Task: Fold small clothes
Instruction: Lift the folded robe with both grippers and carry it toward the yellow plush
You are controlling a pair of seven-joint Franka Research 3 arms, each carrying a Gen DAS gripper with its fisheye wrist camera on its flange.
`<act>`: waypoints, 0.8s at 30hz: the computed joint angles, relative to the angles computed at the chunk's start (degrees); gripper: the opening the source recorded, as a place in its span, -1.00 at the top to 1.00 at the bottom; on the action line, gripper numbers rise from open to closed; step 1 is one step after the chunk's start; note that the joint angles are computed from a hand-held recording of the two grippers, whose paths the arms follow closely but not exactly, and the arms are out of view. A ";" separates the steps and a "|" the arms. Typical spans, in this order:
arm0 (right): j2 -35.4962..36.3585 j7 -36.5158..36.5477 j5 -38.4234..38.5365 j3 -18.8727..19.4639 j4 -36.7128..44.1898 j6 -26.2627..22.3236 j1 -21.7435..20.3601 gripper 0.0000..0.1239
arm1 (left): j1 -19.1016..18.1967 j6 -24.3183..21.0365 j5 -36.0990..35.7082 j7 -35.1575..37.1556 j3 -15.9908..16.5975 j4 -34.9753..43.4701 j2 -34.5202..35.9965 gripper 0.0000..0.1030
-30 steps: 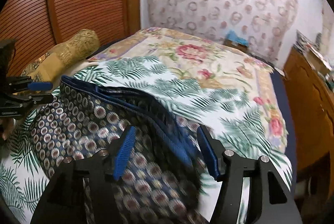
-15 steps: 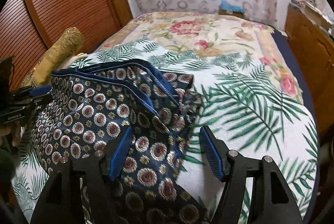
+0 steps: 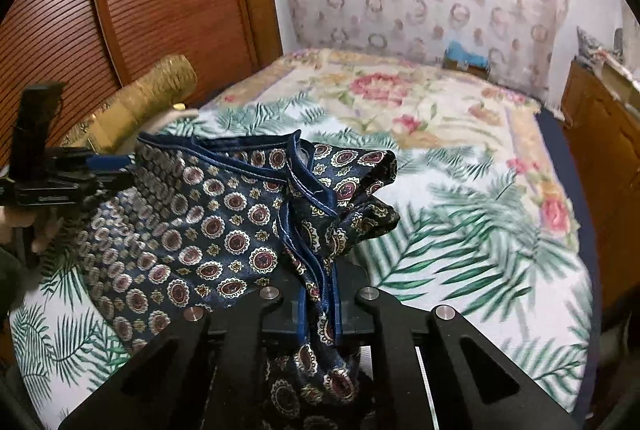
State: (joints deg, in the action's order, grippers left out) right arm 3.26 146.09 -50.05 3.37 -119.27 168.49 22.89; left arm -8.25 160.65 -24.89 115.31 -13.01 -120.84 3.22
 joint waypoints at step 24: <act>0.52 1.00 -2.15 -1.11 0.77 -1.87 0.67 0.86 | 4.68 -6.02 -9.26 4.19 -5.91 10.72 8.96 0.87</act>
